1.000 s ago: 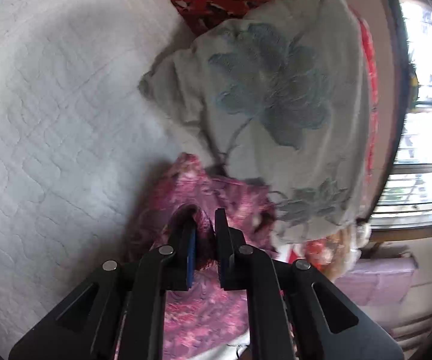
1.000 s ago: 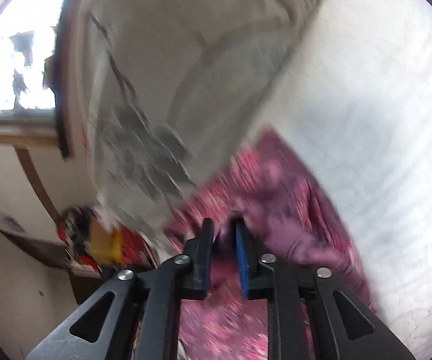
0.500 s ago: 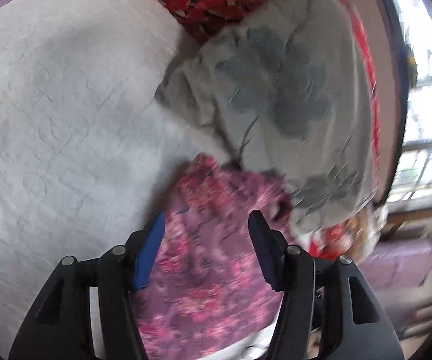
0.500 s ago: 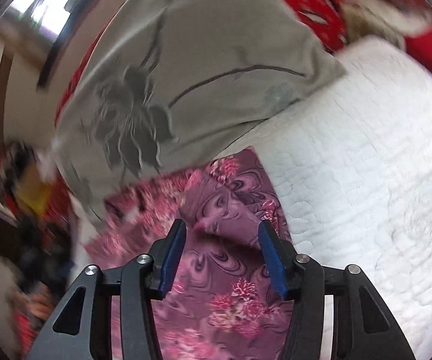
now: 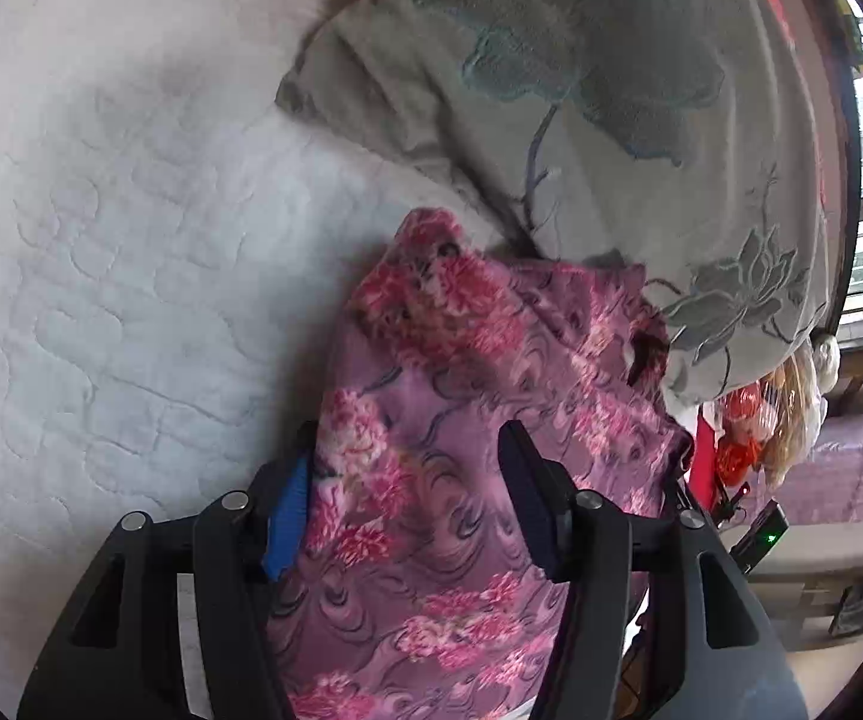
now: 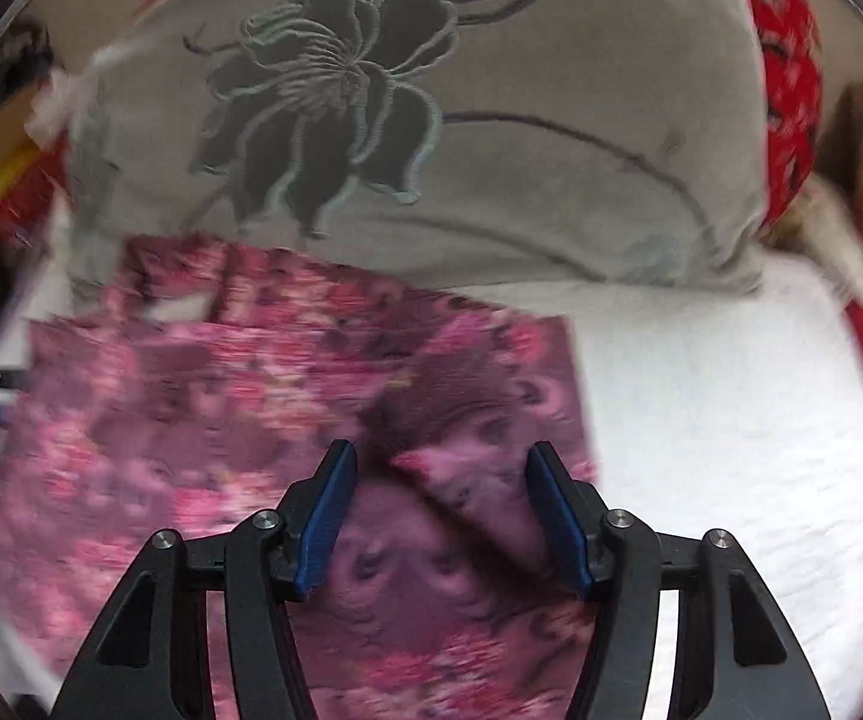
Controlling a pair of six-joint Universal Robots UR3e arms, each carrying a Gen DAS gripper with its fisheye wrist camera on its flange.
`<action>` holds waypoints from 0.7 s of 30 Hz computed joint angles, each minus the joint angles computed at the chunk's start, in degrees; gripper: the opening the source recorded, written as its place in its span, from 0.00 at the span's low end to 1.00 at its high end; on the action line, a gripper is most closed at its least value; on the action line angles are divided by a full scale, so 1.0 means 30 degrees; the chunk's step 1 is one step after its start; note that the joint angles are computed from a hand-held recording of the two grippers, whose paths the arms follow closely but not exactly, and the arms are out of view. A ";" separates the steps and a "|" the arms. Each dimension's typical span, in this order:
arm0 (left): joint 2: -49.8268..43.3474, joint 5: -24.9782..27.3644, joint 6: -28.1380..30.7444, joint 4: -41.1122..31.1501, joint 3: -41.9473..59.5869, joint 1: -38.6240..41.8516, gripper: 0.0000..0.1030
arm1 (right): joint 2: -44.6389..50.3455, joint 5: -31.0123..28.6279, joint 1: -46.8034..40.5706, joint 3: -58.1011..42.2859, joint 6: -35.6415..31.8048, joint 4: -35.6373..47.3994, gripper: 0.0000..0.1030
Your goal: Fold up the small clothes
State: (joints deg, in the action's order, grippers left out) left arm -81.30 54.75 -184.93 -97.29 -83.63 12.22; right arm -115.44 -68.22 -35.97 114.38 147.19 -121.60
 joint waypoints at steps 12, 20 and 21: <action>0.1135 0.0369 -0.2135 0.3629 0.1447 -0.0002 0.04 | -0.0745 1.0019 -0.8742 -0.4420 -0.3541 1.0560 0.04; -0.2238 0.3980 -0.4226 0.6712 0.0441 -0.2360 0.04 | 0.2856 0.7751 -0.6252 -0.2619 0.1922 0.3468 0.04; -0.2627 0.4265 -0.4311 0.6684 0.0356 -0.2424 0.04 | 0.3677 0.6938 -0.5702 -0.2557 0.2476 0.2784 0.04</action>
State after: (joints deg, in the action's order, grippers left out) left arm -89.18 67.54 -197.87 -77.23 -82.56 4.95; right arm -104.41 -47.40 -53.08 106.70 154.62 -113.25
